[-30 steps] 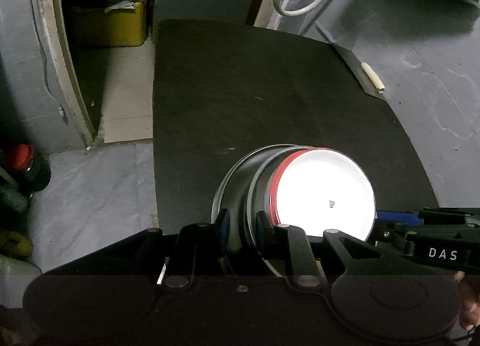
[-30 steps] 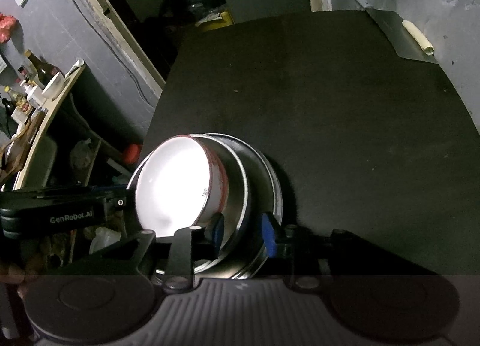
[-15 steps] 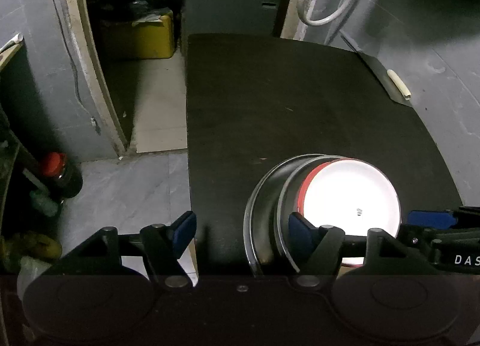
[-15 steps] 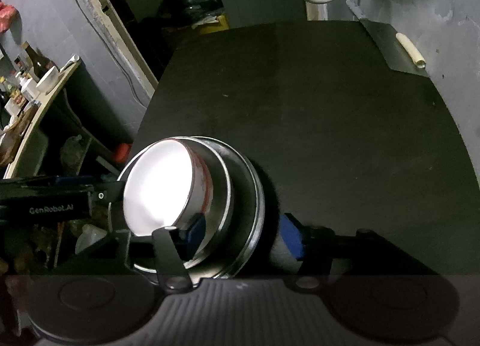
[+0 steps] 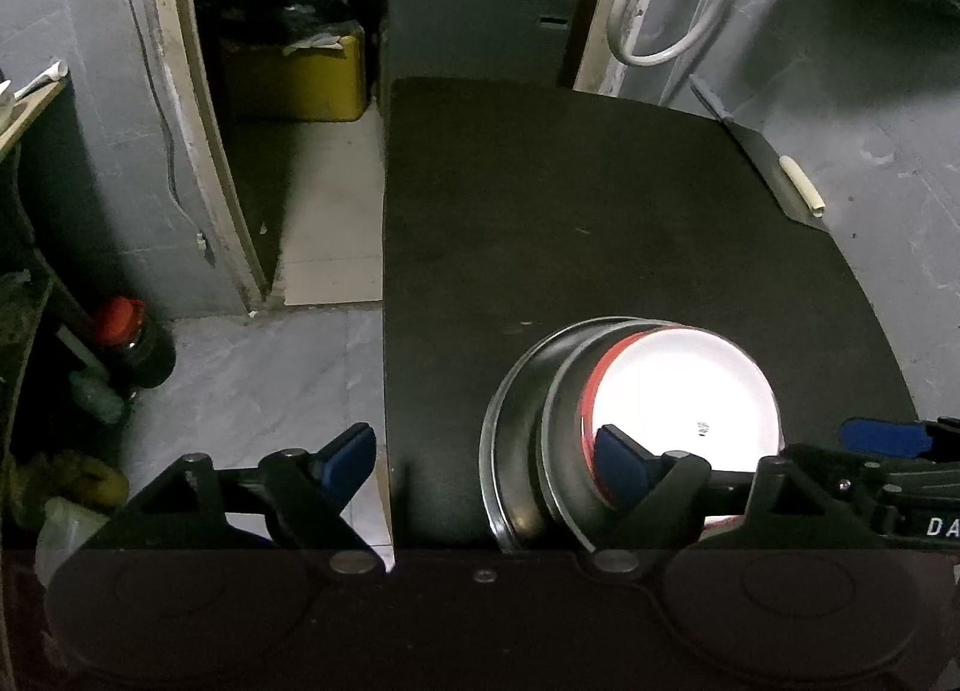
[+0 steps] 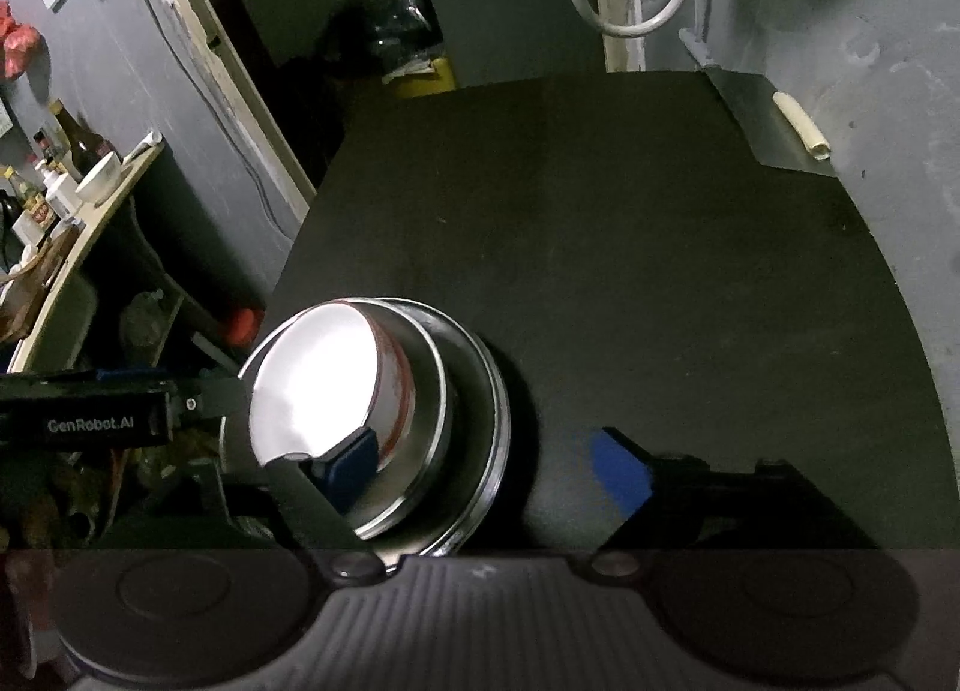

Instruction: Organize plates and bowls

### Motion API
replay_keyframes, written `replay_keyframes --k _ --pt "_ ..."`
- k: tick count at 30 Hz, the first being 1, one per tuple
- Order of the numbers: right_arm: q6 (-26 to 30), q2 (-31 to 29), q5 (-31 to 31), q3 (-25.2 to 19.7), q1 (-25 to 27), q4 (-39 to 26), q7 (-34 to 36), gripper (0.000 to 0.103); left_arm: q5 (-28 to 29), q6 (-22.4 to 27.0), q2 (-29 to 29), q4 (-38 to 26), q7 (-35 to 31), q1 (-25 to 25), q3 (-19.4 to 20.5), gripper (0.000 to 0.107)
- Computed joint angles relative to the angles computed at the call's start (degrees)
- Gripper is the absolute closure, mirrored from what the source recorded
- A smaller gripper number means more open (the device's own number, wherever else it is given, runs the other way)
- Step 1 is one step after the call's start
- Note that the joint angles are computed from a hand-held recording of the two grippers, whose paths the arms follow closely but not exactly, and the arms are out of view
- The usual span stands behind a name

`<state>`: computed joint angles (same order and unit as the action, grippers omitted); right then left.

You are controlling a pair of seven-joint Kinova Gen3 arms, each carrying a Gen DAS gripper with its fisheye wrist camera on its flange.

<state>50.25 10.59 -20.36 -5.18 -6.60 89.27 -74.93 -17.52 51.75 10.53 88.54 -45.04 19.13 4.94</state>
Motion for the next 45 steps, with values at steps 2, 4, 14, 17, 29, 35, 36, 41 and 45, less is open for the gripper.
replay_keyframes --k 2,4,14,17,29,35,36,41,45 --pt "-0.3 -0.6 -1.5 -0.1 0.8 0.7 1.6 0.013 -1.3 0.2 -0.3 0.1 1.7 0.8 -0.1 0.015" --pt "-0.9 -1.2 -2.5 0.0 1.3 1.5 2.7 0.009 -2.6 0.4 -0.6 0.5 3.7 1.7 0.0 0.015" --pt "-5.2 -6.0 -14.1 1.1 4.8 8.1 15.6 0.000 -10.6 2.4 -2.8 2.6 16.1 6.0 1.5 0.005" --pt "-5.3 -7.0 -17.8 2.0 5.4 9.5 20.6 0.000 -13.4 2.8 -3.8 3.6 20.8 7.4 2.4 0.005" --pt "-6.9 -11.4 -28.6 6.1 6.2 16.1 32.6 0.000 -26.4 9.0 -6.0 6.6 40.5 13.8 7.3 0.005" --pt "-7.3 -13.6 -31.5 7.6 5.9 18.6 35.7 0.000 -31.6 10.7 -6.8 8.6 46.3 15.9 9.4 0.005" --pt "-7.5 -13.9 -31.7 7.8 5.7 18.9 35.9 0.000 -32.2 10.8 -7.1 9.1 47.2 16.2 9.7 0.005" --pt "-9.4 -16.7 -31.2 8.4 4.5 21.2 35.0 0.000 -33.4 9.0 -8.9 12.0 49.4 16.2 10.9 0.005" --pt "-12.0 -19.4 -29.1 8.6 2.7 23.4 32.1 0.000 -33.8 7.7 -10.7 14.5 49.7 15.5 12.2 0.005"
